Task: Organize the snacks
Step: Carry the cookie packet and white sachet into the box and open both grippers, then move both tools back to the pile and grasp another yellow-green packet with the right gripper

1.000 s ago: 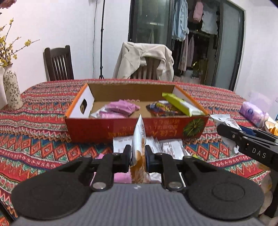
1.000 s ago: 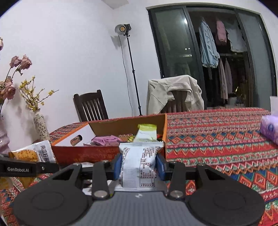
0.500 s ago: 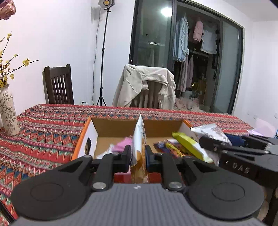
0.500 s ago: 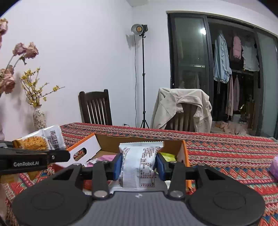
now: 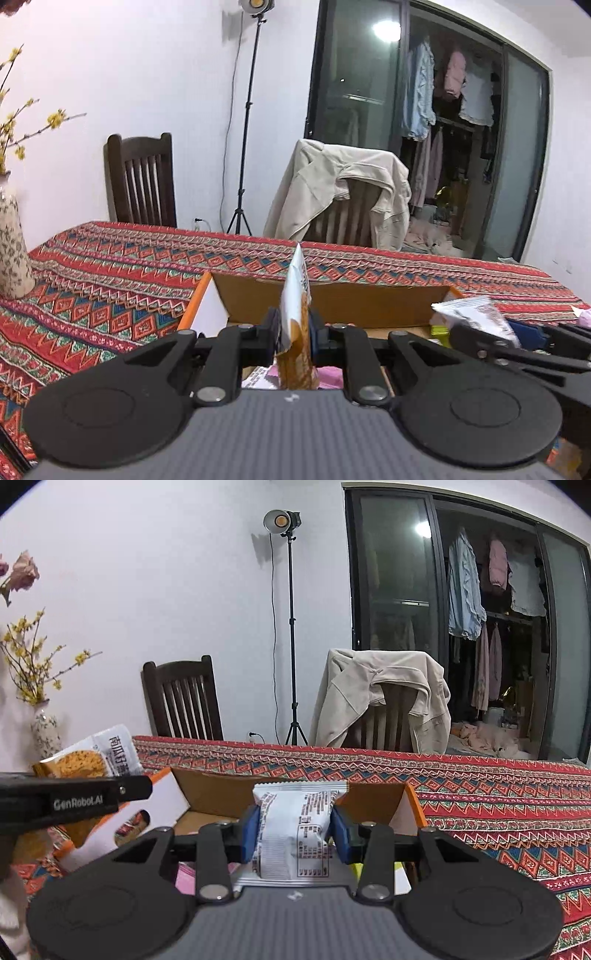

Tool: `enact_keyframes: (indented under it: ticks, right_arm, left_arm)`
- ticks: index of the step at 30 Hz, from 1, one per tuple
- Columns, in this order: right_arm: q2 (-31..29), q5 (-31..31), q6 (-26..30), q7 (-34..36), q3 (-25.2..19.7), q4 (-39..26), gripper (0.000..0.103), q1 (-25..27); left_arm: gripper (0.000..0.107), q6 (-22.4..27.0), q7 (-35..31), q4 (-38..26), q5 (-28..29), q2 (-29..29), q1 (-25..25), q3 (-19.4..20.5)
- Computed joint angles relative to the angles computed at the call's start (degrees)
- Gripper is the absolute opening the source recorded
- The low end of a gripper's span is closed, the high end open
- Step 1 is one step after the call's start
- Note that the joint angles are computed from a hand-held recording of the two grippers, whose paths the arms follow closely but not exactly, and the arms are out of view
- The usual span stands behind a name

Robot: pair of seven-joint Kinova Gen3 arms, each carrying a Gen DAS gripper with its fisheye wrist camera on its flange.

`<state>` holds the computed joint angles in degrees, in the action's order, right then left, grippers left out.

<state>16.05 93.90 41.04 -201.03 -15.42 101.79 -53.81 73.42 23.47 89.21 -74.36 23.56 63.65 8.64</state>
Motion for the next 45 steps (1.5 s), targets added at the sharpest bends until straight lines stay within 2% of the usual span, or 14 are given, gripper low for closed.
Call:
enact_keyframes:
  ticks: [4, 14, 15, 16, 17, 18, 19, 22, 28, 37, 45]
  right_arm:
    - [1.06, -1.34, 1.22, 1.16, 0.24, -0.87, 0.04, -0.34]
    - [1.9, -3.83, 1.12, 3.56, 1.44, -1.36, 0.041, -1.63]
    - [1.88, -4.12, 1.02, 3.87, 1.48, -1.33, 0.046, -1.65]
    - [1.89, -4.56, 0.83, 4.35, 1.56, -1.55, 0.055, -1.57]
    - [1.8, -4.19, 0.65, 3.9, 1.69, -1.26, 0.08, -1.61]
    - [1.63, -3.65, 0.39, 3.25, 1.76, -0.88, 0.095, -1.55]
    - [1.43, -3.06, 0.16, 2.4, 1.74, -0.47, 0.099, -1.45]
    - [0.81, -1.78, 0.37, 0.16, 1.31, 0.44, 0.103, -1.11]
    - [1.18, -2.24, 2.39, 0.51, 0.8, 0.15, 0.103, -1.4]
    - [0.16, -0.6, 2.53, -0.47, 0.38, 1.05, 0.103, -1.37]
    - [-2.11, -1.82, 5.96, 4.02, -0.96, 1.26, 0.103, -3.36]
  left_arm:
    - [0.017, -2.32, -0.31, 1.46, 0.07, -0.57, -1.22, 0.07]
    - [0.019, -3.82, 0.79, 2.69, -1.12, -0.1, -1.57, -0.23]
    - [0.027, -3.93, 1.49, 3.16, -1.37, -0.32, -1.53, -0.23]
    - [0.049, -4.66, 2.53, 4.04, -1.85, -0.83, -1.68, -0.16]
    - [0.063, -4.65, 3.73, 4.64, -2.21, -1.17, -1.63, -0.06]
    - [0.09, -3.71, 4.95, 4.95, -2.63, -1.15, -1.26, 0.0]
    - [0.103, -2.01, 6.47, 5.17, -3.48, -0.88, -0.55, -0.05]
    - [0.103, 2.04, 8.57, 5.55, -5.84, -0.17, 0.92, 0.37]
    - [0.103, 3.07, 8.44, 5.11, -6.27, 0.21, 0.73, 1.45]
    - [0.103, 4.73, 9.39, 4.9, -7.17, -0.57, 1.97, 2.02]
    - [0.103, 7.95, 7.41, 3.29, -6.85, -1.68, 4.15, 3.31]
